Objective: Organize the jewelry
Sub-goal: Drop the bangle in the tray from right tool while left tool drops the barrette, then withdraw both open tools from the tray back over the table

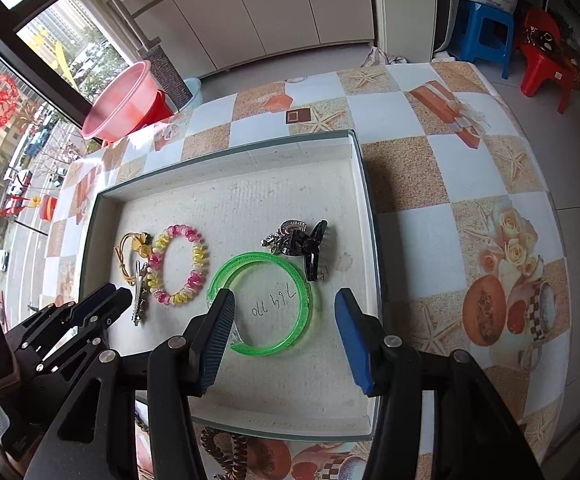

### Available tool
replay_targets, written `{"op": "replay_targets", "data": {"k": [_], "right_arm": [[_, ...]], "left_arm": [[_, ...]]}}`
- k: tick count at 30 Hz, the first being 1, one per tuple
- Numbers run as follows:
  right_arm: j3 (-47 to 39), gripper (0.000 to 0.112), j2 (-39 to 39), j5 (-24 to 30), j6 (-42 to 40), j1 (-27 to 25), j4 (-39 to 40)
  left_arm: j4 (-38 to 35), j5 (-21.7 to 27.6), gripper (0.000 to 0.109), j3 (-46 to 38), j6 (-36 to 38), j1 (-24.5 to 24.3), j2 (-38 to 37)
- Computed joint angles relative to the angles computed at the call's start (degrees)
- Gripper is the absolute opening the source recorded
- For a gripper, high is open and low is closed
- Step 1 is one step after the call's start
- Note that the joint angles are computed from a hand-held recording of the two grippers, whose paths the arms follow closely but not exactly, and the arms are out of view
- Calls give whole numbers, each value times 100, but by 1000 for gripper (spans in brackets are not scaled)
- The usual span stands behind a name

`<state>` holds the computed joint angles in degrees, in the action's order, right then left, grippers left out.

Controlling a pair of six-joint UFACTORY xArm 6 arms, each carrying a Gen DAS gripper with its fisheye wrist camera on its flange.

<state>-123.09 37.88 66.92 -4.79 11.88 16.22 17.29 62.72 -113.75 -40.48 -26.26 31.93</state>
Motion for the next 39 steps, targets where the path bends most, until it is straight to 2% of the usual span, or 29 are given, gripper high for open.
{"op": "replay_targets", "data": {"k": [3, 4, 5, 7, 12, 16, 19, 20, 30, 31, 32, 34, 39], "right_arm": [[162, 56, -126, -43, -2, 0, 35], [197, 56, -155, -40, -2, -1, 41], [268, 56, -206, -49, -7, -5, 56], [387, 58, -291, -63, 3, -6, 75], [686, 60, -502, -149, 80, 14, 35], [947, 73, -702, -270, 96, 26, 53], [1149, 77, -874, -361, 67, 33, 120], [1214, 85, -931, -394, 63, 38, 144], [2130, 86, -1666, -893, 57, 150, 131], [2260, 90, -1766, -997, 86, 169, 75], [2386, 102, -1861, -1093, 107, 181, 49], [2651, 103, -2049, -1312, 120, 191, 68], [3042, 103, -2375, -1470, 207, 219, -24]], "left_arm": [[48, -74, 31, 109, 3, -10, -115], [85, -71, 60, 133, 0, -20, -149], [153, -67, 103, 165, -56, -33, -189], [452, -303, 103, 477, -314, -71, -419], [407, -287, 103, 634, -324, -58, -601], [407, -306, 103, 963, -408, -77, -898], [463, -365, 103, 1301, -578, -97, -1188], [439, -420, 103, 1461, -637, -97, -1317], [232, -614, 103, 2465, -829, -182, -2160], [211, -631, 103, 2538, -834, -193, -2223], [216, -624, 103, 2611, -849, -213, -2290], [262, -575, 103, 2707, -870, -255, -2395], [326, -524, 103, 3017, -959, -351, -2699]]}}
